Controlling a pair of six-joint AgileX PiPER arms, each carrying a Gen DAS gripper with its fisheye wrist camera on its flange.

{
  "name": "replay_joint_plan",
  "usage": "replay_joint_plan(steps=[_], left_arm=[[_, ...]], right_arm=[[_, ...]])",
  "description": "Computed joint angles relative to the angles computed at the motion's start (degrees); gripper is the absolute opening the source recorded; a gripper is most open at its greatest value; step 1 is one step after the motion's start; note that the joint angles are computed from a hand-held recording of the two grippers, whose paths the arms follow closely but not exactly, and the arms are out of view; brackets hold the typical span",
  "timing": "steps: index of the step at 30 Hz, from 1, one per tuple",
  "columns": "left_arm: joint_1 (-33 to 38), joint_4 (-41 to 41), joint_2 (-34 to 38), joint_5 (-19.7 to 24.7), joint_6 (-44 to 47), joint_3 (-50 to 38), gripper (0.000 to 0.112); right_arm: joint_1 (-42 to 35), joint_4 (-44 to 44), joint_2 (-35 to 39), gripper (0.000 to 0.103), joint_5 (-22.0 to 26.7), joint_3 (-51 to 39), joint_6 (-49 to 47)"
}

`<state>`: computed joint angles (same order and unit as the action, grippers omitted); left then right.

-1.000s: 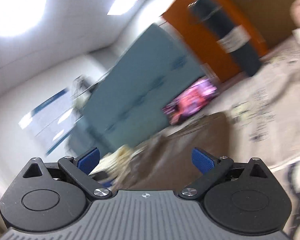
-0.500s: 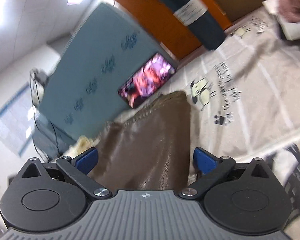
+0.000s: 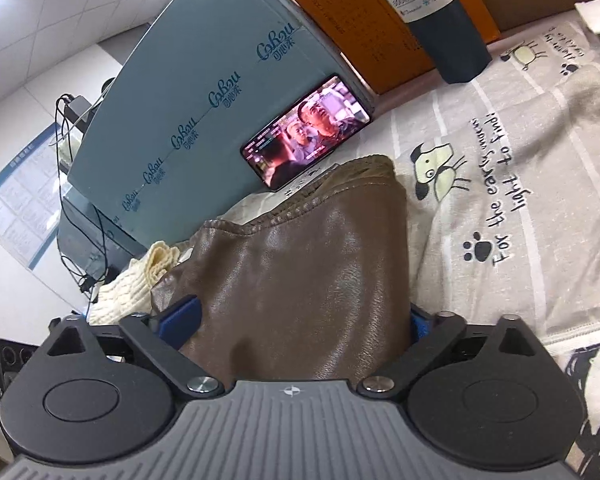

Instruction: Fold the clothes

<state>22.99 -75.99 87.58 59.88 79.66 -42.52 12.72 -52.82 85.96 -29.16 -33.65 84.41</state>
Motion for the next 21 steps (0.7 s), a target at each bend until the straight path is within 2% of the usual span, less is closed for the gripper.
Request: replay_joint_plan(steps=[1,2,5,6,8,10,12,14,19,21], left_arm=[[-1.72,-0.75,-2.25,-3.81,1.83,1.74,0.099],[-3.57,-1.61,-4.43,-7.68,3.76,3.38,0.092],[-8.28,-5.99,-8.76,-17.85,11.76,7.24,0.065],[-9.71,-8.06,-9.76,-20.83,15.07,8.35,0.060],[-11.75,-12.29,-10.96,-24.71,21.33,10.09,0.055],[-12.62,-14.50,-12.55,-26.34,23.93,11.25,0.046],[-11.83,-16.16,-13.78,-25.59,25.31,12.00,0.033],[-9.11,-14.52,-14.65,-22.16,23.16,12.02,0.027],[-0.64,-10.84,-18.18,-12.94,21.33,13.92,0.024],[5.84,-9.39,-19.78,-7.58,21.45,15.05,0.023]], right_arm=[[1.03,1.83,-0.30,0.069,1.99,-0.17,-1.51],[2.36,4.86,-0.73,0.058,4.49,-0.21,-4.25],[3.64,14.40,-1.19,0.044,5.61,1.25,-12.46],[4.01,17.65,-1.29,0.042,5.70,1.76,-15.24],[4.68,23.51,-0.97,0.036,4.70,2.62,-21.56],[6.52,30.44,-1.53,0.032,5.31,3.02,-28.33],[8.99,39.04,-2.65,0.026,5.62,3.65,-36.60],[10.70,41.54,-5.00,0.017,4.29,4.91,-39.00],[10.35,30.38,-8.37,0.014,-1.02,6.88,-21.79],[10.66,27.25,-8.37,0.014,-3.23,6.88,-16.06]])
